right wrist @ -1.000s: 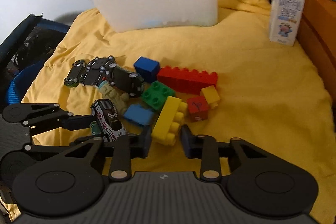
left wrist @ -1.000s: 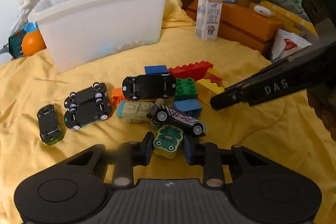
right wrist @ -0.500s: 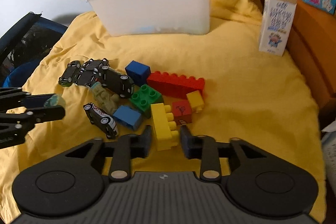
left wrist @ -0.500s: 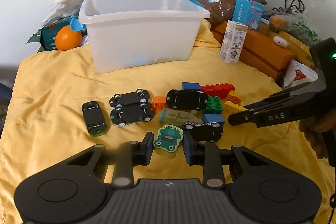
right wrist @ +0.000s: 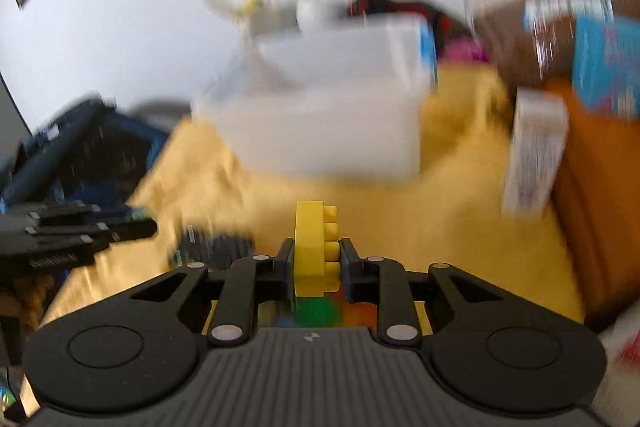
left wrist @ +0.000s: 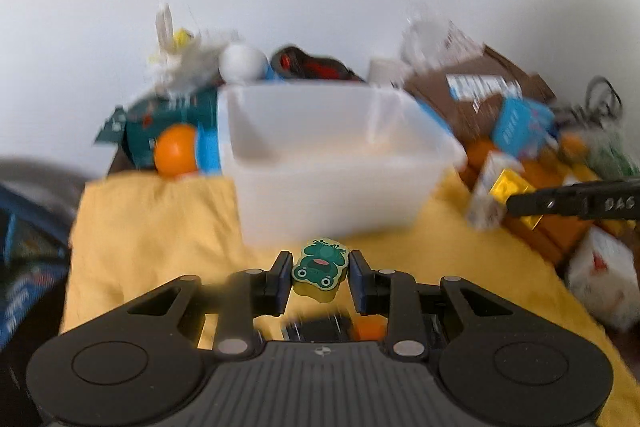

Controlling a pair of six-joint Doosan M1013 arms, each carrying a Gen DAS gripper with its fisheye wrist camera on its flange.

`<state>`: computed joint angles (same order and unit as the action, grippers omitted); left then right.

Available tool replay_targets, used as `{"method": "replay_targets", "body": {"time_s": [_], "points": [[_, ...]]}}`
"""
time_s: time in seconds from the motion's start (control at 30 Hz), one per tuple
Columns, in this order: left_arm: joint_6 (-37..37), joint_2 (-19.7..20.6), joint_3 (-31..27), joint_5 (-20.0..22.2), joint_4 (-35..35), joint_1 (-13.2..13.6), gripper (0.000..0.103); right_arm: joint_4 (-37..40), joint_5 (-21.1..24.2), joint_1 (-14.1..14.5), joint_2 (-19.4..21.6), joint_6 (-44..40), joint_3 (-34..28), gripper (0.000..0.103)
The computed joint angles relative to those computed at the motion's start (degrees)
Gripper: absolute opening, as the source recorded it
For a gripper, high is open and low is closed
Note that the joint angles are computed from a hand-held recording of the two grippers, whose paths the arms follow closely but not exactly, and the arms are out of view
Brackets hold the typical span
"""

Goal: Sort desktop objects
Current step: 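Carry the frog piece and yellow brick over the bin and open both tools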

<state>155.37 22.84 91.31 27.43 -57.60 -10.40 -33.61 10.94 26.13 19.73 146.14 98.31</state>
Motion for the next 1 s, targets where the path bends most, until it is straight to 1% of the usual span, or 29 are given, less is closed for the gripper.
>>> {"method": "replay_targets", "body": {"time_s": [0.03, 0.07, 0.1, 0.17, 0.2, 0.27, 0.33, 0.37, 0.43, 0.5, 0.53, 0.57, 0.6, 0.63, 0.67, 0.7, 0.77, 0.8, 0.83, 0.9, 0.97, 1.0], "points": [[-2.5, 0.6, -1.9, 0.0, 2.0, -0.2, 0.033, 0.5, 0.3, -0.5, 0.2, -1.3, -1.5, 0.025], [-5.4, 1.5, -4.2, 0.6, 4.5, -0.4, 0.033, 4.1, 0.9, -1.0, 0.6, -5.3, -3.2, 0.025], [-8.5, 2.5, -6.5, 2.0, 7.0, -0.5, 0.033, 8.2, 1.9, -1.5, 1.2, -9.3, -5.0, 0.025], [-15.0, 4.6, -11.2, 4.7, 12.3, -0.9, 0.033, 19.8, 4.5, -2.9, 2.7, -20.6, -9.0, 0.025], [-17.9, 5.7, -13.7, 6.3, 15.1, -1.1, 0.033, 22.8, 5.7, -3.3, 3.4, -23.6, -10.7, 0.025], [-23.2, 7.4, -17.6, 8.3, 20.2, -1.7, 0.033, 24.9, 9.0, -4.0, 5.1, -28.5, -14.3, 0.025], [-25.6, 8.6, -20.4, 10.0, 22.3, -2.1, 0.033, 26.4, 12.0, -4.3, 6.6, -30.8, -17.4, 0.025], [-26.8, 9.4, -21.8, 10.5, 23.3, -2.2, 0.033, 28.3, 13.2, -4.6, 7.3, -32.6, -18.6, 0.025], [-29.6, 10.5, -24.2, 11.7, 25.3, -2.6, 0.033, 28.0, 14.6, -4.7, 8.1, -33.1, -20.0, 0.025], [-31.8, 11.3, -25.7, 12.0, 27.2, -2.7, 0.034, 28.1, 16.1, -4.9, 9.0, -33.4, -21.5, 0.025], [-32.9, 11.6, -26.4, 12.0, 28.1, -2.9, 0.044, 27.4, 16.9, -5.0, 9.6, -32.3, -22.5, 0.025], [-34.6, 12.0, -27.0, 12.0, 29.5, -3.1, 0.062, 27.3, 17.6, -5.1, 10.1, -32.1, -23.2, 0.028], [-36.4, 11.8, -26.7, 11.0, 31.3, -3.3, 0.069, 26.5, 17.9, -5.1, 10.5, -31.8, -23.8, 0.037], [-38.2, 11.5, -26.1, 9.6, 33.1, -3.5, 0.072, 23.8, 18.5, -4.9, 11.0, -29.7, -24.5, 0.049], [-38.0, 11.4, -25.6, 8.9, 33.0, -3.5, 0.072, 20.6, 18.4, -4.7, 11.2, -27.6, -24.6, 0.068], [-36.8, 11.2, -25.1, 9.0, 31.7, -3.2, 0.072, 19.1, 17.9, -4.6, 11.1, -26.8, -24.3, 0.067], [-35.8, 10.7, -23.7, 9.0, 30.6, -2.8, 0.072, 19.9, 16.6, -4.7, 10.5, -27.1, -23.1, 0.067], [-35.4, 10.1, -22.2, 8.1, 30.3, -2.7, 0.072, 20.2, 15.5, -4.7, 10.0, -26.9, -22.1, 0.067], [-33.5, 9.2, -20.1, 6.7, 28.8, -2.5, 0.072, 19.4, 14.3, -4.6, 9.4, -25.9, -20.7, 0.067], [-26.2, 7.1, -15.0, 3.8, 23.0, -1.7, 0.072, 17.5, 11.3, -4.1, 7.7, -24.2, -17.4, 0.067], [-17.0, 4.7, -8.7, -0.2, 16.2, -1.1, 0.072, 11.5, 7.7, -3.2, 5.5, -18.2, -12.7, 0.067], [-13.5, 3.9, -6.0, -1.6, 13.8, -0.8, 0.072, 7.1, 6.3, -2.7, 4.7, -13.6, -10.5, 0.067]]}}
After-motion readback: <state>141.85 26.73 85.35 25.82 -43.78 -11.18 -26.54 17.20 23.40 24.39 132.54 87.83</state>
